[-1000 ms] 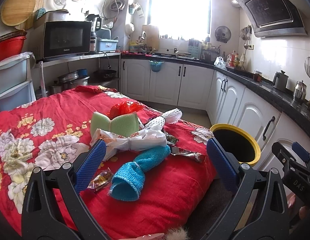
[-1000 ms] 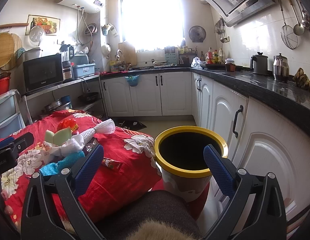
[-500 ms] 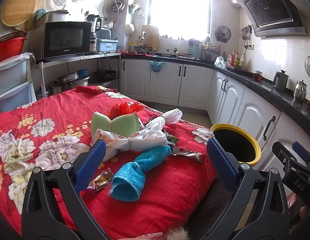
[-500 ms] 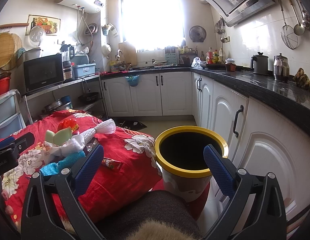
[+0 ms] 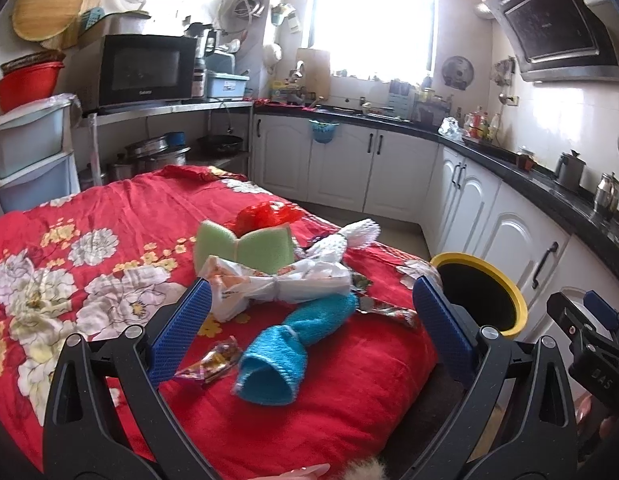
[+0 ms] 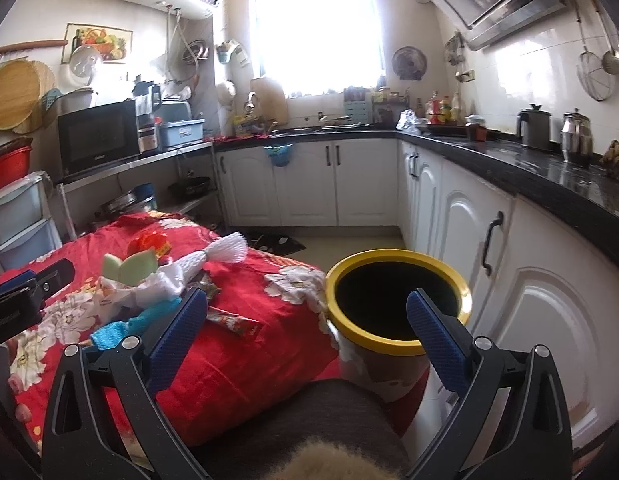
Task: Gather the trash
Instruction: 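Grasp the gold-purple candy wrapper with the left tool while the right tool grasps the blue knitted sock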
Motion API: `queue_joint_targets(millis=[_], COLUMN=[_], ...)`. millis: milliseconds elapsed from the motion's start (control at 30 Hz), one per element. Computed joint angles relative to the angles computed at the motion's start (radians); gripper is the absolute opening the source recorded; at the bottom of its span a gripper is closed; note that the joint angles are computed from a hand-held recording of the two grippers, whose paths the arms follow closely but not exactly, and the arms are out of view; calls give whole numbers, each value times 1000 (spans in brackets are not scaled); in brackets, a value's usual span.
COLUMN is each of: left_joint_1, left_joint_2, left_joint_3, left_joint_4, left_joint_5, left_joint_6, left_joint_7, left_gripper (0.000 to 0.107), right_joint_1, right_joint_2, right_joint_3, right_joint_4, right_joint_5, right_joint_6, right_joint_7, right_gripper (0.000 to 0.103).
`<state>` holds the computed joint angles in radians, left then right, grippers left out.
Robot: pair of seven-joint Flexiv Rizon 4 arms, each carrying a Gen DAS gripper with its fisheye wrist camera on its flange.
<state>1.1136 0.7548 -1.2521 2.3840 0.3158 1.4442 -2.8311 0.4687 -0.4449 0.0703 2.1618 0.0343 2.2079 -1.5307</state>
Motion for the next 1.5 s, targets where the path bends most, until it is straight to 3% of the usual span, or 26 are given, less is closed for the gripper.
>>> queue_joint_targets(millis=[400,600,833,1033,1233,1367,1500], left_joint_1=[-61,-91,-106,-69,-53,-87,-127], left_joint_2=[-49,-117,-259,-428,-615,-730,-823], left_joint_3=[155,230,309,332,312,327,356], left_joint_4=[87,110,129,121,57,12,-9], left_joint_5=[65,150,269,416,575,643,632], left_joint_6=[-27,-33,9,128,138,112,93], left_joint_7=[-52,-68,-74,-103,-135,-111,-15], left_gripper=[92,92,92,92,82,74,66], right_joint_1=[-137,-202,-257,-321,-363,-385,-423], right_joint_2=[-48,-93,-163,-245,-348,-414,-464], right_joint_3=[146,220,317,471,607,689,772], right_joint_4=[-70,-143,-230,-324,-439,-520,-577], right_joint_5=[-362,-536,-672,-653,-540,-460,-367], right_joint_6=[-92,-178,-326,-548,-756,-884,-984], right_joint_7=[149,269,358,343,298,240,171], right_gripper=[97,97,97,97,96,76,58])
